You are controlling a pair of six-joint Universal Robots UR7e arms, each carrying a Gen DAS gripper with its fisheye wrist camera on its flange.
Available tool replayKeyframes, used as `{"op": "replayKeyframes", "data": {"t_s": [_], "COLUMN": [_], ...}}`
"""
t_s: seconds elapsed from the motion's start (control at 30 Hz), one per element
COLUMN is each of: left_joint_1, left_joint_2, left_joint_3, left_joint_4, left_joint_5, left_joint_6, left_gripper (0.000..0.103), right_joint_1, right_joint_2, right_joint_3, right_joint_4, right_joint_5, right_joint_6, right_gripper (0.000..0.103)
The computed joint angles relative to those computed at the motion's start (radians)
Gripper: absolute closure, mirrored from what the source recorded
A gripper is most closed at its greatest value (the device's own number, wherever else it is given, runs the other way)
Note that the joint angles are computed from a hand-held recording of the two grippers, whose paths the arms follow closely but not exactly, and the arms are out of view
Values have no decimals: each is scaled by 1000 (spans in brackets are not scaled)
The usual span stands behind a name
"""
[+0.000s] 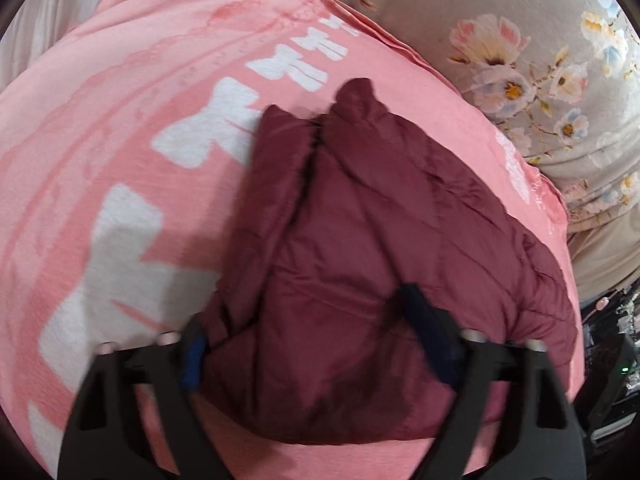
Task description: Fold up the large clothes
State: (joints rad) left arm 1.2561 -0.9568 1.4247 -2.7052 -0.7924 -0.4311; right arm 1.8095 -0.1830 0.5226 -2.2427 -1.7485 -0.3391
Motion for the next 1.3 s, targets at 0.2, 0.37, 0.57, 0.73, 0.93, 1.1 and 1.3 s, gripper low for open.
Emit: {"op": "replayKeyframes", "data": {"t_s": [0.2,0.37,0.57,0.73,0.93,1.1,1.3], "left_joint_1": [-62,-132,-201,-254,-278,-276,-254], "left_joint_2": [8,7,44,108,235,382,543], "left_joint_3": [-36,-53,-101,-168,-322,-501,-698], "left_joint_4": [6,-48,-59,-35,84,228,400], "left_joint_5": [32,66,61,38,-53,-85,-107], "left_joint_6": [65,181,281,379,436,445,393], "left_gripper": [84,88,88,88,89,90,91], "right_joint_1": [0,-13,-36,-64,-83,-111,-143], "right_joint_2": [-93,-229,-233,-233,-270,-412,-526], "right_joint_3": [119,322,359,367,424,592,706], "right_joint_4": [-31,-69,-79,-70,-102,-242,-336], "right_joint_5": [53,85,103,165,228,205,66], "right_joint_6": [78,82,99,128,189,197,202], "right_gripper": [94,95,101,103,103,103,98]}}
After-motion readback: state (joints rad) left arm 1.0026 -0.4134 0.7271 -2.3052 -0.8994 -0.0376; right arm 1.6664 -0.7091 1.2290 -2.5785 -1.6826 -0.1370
